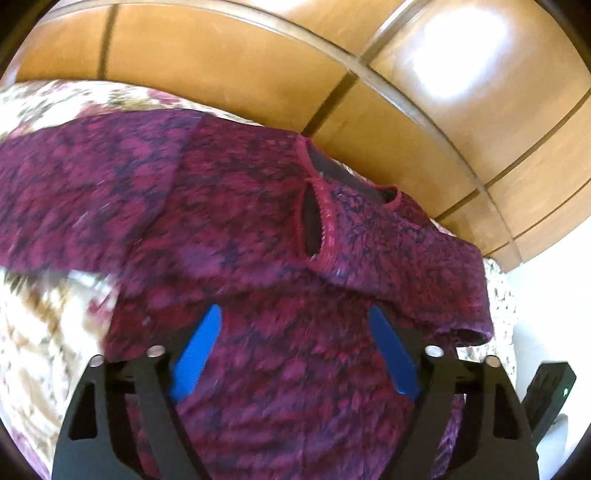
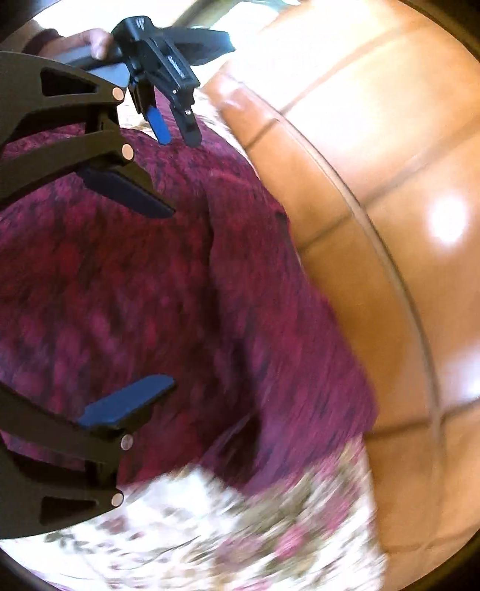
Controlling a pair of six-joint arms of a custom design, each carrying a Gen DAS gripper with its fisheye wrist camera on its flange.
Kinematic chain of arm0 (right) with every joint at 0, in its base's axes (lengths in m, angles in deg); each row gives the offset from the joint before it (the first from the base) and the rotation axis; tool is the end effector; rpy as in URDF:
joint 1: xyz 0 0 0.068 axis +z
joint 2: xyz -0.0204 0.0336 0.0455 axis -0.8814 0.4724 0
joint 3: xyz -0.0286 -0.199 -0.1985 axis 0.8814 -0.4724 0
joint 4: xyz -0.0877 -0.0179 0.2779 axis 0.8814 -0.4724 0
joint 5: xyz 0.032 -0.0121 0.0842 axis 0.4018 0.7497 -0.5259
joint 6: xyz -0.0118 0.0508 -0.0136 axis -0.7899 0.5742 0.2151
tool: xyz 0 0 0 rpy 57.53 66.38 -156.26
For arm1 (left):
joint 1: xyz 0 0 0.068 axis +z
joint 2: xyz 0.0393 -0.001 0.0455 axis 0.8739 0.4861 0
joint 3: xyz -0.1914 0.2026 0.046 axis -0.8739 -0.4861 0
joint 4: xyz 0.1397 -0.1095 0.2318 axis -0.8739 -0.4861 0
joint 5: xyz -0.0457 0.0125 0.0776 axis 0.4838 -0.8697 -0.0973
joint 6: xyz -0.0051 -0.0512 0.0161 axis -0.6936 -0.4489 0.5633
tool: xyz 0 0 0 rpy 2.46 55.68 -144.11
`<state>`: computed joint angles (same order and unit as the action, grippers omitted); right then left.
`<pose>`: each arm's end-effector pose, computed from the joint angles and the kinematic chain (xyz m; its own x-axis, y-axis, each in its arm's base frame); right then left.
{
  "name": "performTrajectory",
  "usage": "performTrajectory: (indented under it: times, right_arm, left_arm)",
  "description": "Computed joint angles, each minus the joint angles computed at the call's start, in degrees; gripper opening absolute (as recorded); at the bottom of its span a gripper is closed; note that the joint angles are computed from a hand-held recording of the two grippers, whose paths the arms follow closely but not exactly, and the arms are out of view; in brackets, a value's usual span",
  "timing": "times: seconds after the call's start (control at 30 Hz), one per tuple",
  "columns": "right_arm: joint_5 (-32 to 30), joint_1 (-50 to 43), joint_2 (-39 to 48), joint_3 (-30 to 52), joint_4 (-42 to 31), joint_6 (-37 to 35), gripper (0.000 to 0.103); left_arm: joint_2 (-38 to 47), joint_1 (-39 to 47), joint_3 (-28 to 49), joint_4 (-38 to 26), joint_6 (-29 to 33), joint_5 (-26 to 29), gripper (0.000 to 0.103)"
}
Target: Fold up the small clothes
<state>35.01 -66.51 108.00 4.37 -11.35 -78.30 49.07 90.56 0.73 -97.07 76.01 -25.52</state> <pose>0.2297 0.0041 0.2601 -0.8298 0.0598 -0.5548 -0.3008 0.7895 0.5350 0.1918 0.0887 0.2879 -0.7356 -0.5148 -0.4403 -0.2900 0.8267 -0.4822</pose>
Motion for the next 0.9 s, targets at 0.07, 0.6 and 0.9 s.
performTrajectory:
  times: [0.07,0.6,0.9]
  right_arm:
    - [-3.6,-3.9,2.3,0.7,-0.9,-0.5,0.087]
    - [-8.1,-7.6,12.9,5.6,6.0,5.9,0.089]
    - [-7.4,-6.1,11.4,5.5,0.3,-0.2,0.090]
  left_arm:
    - [3.3,-2.4,1.0,2.1,-2.0,-0.5,0.073]
    - [4.9,3.0,5.8,9.3,-3.0,1.3,0.010]
    - [4.5,9.4,0.0,6.5,6.2,-1.7,0.010]
